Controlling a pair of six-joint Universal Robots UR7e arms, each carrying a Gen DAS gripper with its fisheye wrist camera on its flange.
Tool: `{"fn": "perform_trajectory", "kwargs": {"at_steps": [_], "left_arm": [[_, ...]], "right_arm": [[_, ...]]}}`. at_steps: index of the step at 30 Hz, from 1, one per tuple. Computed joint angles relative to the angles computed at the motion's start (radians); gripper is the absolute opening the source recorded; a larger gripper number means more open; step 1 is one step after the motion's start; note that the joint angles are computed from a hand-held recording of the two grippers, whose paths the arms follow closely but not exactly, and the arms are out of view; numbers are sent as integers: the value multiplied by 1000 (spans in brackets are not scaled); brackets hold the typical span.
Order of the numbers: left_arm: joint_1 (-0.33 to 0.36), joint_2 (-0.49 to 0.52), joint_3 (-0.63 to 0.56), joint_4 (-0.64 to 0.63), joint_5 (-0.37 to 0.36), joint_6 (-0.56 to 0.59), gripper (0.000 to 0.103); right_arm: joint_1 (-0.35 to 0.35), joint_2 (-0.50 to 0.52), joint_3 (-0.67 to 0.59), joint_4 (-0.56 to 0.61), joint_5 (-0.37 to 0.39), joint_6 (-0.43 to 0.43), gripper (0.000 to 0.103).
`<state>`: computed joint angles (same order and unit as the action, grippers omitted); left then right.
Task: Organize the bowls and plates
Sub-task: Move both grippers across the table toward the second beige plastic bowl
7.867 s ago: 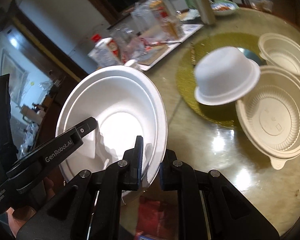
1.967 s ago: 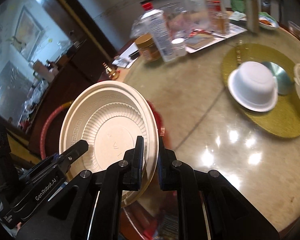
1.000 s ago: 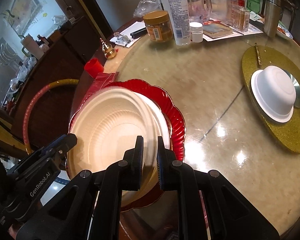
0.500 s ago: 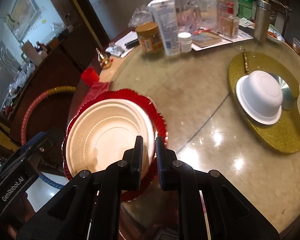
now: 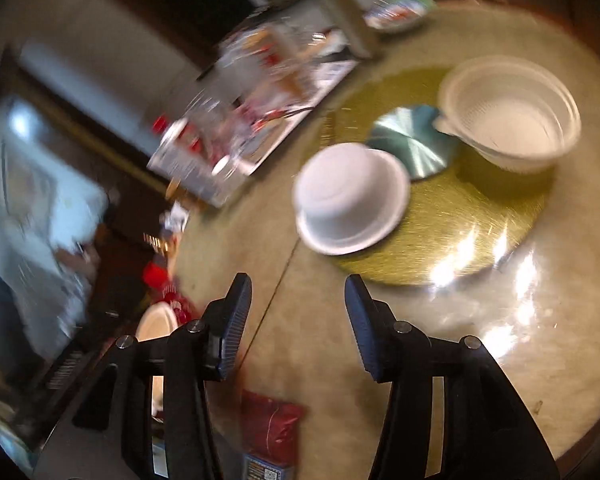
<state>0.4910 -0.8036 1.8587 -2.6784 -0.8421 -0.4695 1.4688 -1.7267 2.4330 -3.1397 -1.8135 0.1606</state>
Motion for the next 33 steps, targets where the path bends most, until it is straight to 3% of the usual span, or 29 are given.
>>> {"fn": "perform_trajectory", "kwargs": {"at_steps": [5, 7, 16, 33], "left_arm": [[35, 134, -126, 65, -52, -26, 80], [40, 169, -159, 94, -40, -28, 80], [89, 284, -307, 159, -17, -117, 80], [112, 389, -451, 233, -1, -139, 80]], "right_arm": [[-225, -61, 17, 46, 286, 10, 49], [-271, -54, 16, 34, 343, 10, 49], [-353, 18, -47, 41, 438, 25, 49], [-339, 121, -152, 80, 408, 37, 49]]}}
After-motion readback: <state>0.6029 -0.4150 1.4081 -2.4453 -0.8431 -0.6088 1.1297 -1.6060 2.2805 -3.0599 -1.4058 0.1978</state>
